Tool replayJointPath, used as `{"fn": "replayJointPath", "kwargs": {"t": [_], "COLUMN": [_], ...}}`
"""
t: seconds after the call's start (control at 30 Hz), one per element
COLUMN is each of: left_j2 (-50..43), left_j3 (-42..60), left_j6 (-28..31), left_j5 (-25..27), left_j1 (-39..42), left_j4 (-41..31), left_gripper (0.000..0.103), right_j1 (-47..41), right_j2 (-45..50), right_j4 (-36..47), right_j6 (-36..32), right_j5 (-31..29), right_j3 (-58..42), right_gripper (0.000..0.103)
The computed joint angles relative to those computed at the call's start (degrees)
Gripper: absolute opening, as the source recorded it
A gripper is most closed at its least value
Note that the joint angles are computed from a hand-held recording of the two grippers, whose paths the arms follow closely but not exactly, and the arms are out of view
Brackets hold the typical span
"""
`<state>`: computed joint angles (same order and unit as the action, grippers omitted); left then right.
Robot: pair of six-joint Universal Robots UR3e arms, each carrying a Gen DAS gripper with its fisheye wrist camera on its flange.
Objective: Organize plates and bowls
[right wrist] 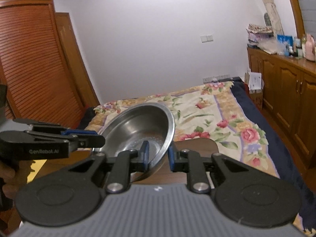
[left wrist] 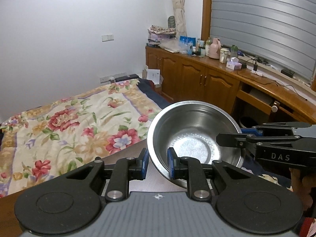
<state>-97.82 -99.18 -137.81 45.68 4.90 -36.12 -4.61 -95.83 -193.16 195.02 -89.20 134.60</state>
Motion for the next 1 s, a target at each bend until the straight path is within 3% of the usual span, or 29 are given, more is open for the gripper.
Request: {"fn": "replayJointPath", "kwargs": {"t": [0.2,0.23,0.3,0.37,0.43,0.47,0.5,0.53,0.6,0.77,0.83,0.87,0.9,0.97,1.0], "left_j2": [6.50,7.47,10.19,14.15,16.55,17.57,17.10,15.02,8.55,-4.09,-6.22,-7.20,-7.09,-7.03,-7.20], "left_j3": [-5.99,-6.03,-6.57,-10.96,-13.86,-16.48,-17.18,-17.46,-15.47,-8.41,-5.56,-4.75,-5.15,-5.43,-5.40], "left_j6": [5.62,8.06,12.34,12.67,15.53,15.09,15.55,12.58,8.94,3.49,4.08,4.19,4.42,5.60,6.03], "left_j5": [-3.93,-5.77,-8.30,-7.82,-7.42,-8.11,-9.53,-7.26,-6.13,-1.39,-2.09,-2.62,-3.06,-3.87,-4.03], "left_j1": [5.17,6.31,8.35,9.42,10.40,11.66,12.71,11.89,11.70,10.20,10.01,9.76,9.64,9.35,9.09], "left_j4": [-4.61,-8.30,-15.13,-12.39,-13.39,-10.81,-10.77,-5.93,-0.85,6.84,3.55,3.43,3.69,2.49,1.86], "left_gripper": [0.020,0.014,0.013,0.013,0.001,0.001,0.003,0.003,0.007,0.023,0.045,0.048,0.051,0.054,0.054], "right_j1": [4.69,5.18,6.12,6.32,11.31,14.07,14.64,15.27,17.62,6.56,2.45,2.38,2.21,2.58,2.56], "right_j2": [-0.84,-0.91,-1.31,-1.60,0.86,2.14,3.44,5.40,11.15,9.94,9.31,9.95,11.05,12.96,14.21], "right_j4": [1.89,2.09,2.44,2.37,2.09,4.66,5.67,6.40,4.39,-11.29,-15.21,-15.19,-16.64,-15.54,-15.21], "right_j6": [-0.37,-0.46,-0.33,-0.17,0.57,1.87,1.93,3.03,1.11,-1.19,-2.94,-3.99,-5.25,-6.65,-7.03], "right_j5": [-3.64,-3.92,-4.11,-2.57,-8.48,-12.20,-11.53,-10.25,-14.02,-4.99,-1.16,-1.39,-1.48,-1.28,-0.66], "right_j3": [-1.32,-1.32,-1.08,-0.71,-2.66,-4.72,-5.45,-6.20,-8.44,3.33,7.16,7.09,7.25,5.65,4.63], "right_gripper": [0.022,0.022,0.019,0.010,0.000,0.000,0.000,0.000,0.000,0.000,0.004,0.004,0.011,0.036,0.057]}}
